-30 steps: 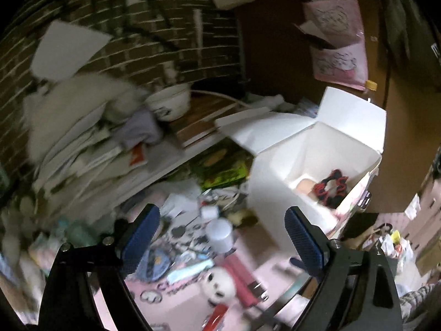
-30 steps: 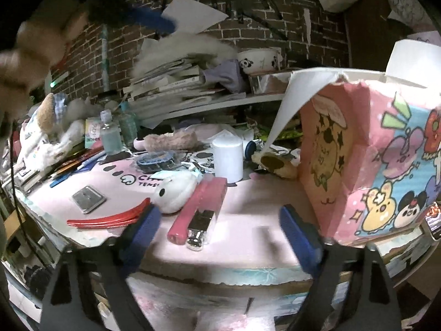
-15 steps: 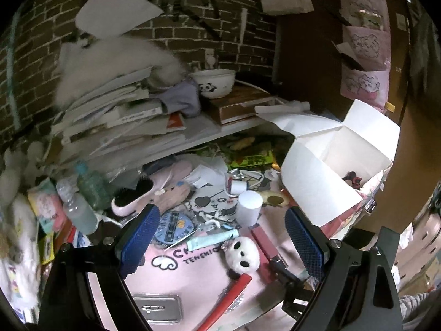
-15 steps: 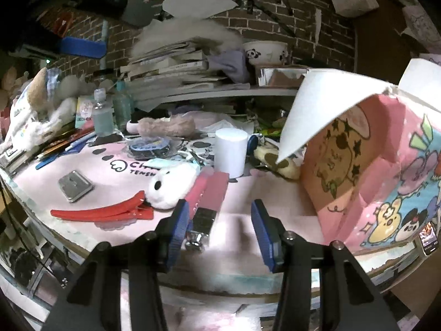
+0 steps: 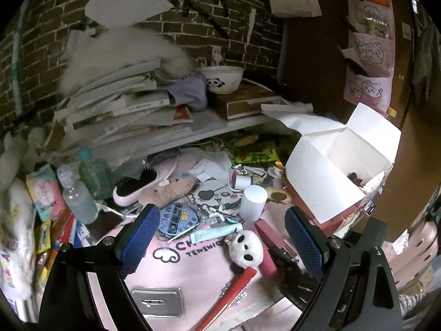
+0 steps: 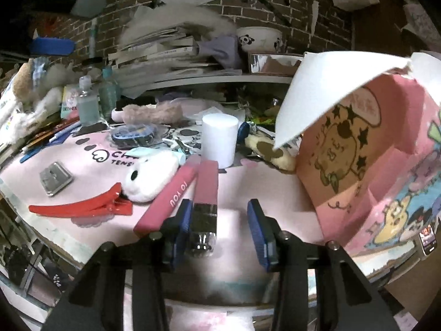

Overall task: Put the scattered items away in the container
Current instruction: 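Grasp the pink stapler with the right gripper, then carry the stapler in the right gripper and release it into the box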

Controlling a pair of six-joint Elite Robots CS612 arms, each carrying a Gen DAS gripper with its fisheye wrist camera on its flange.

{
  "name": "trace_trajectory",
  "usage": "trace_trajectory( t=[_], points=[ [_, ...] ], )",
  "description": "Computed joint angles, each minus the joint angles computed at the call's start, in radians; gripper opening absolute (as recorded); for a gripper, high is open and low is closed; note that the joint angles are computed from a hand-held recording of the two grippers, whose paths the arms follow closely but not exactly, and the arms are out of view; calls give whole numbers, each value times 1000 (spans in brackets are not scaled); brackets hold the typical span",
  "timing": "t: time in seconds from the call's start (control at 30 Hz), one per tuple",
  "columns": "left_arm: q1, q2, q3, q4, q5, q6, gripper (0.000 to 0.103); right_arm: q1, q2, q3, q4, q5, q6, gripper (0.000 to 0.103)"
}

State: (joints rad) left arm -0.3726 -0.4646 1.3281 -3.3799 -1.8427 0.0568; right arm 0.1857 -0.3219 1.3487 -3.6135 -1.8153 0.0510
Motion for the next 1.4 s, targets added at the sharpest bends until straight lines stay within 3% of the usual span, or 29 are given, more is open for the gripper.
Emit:
trace_trajectory(
  t=[0.23, 0.5, 0.57, 0.6, 0.8, 0.9, 1.07, 1.3, 1.4],
  points=[
    [11, 6, -3, 6, -6, -42, 91, -5, 16, -21, -21, 31, 3, 32],
    [17, 9, -5, 1, -12, -56, 91, -7, 17, -24, -24, 43, -9, 31],
    [16, 8, -3, 0, -5, -53, 91, -8, 18, -23, -30, 60, -27, 17],
    [17, 8, -2, -1, -3, -51, 91, -6, 19, -24, -30, 62, -41, 16],
    [17, 8, 0, -4, -3, -55, 91, -11, 17, -18, -38, 89, -28, 15],
    [18, 8, 2, -7, -5, -59, 91, -3, 22, -22, -80, 55, -65, 15],
    [21, 8, 5, -13, -4, -65, 91, 3, 15, -18, -145, 62, -107, 15],
    [24, 3, 13, -18, 4, -63, 91, -5, -30, 13, -189, 176, -120, 15],
    [24, 3, 13, -17, 1, -61, 91, -25, -67, 44, -177, 245, -82, 15]
  ],
)
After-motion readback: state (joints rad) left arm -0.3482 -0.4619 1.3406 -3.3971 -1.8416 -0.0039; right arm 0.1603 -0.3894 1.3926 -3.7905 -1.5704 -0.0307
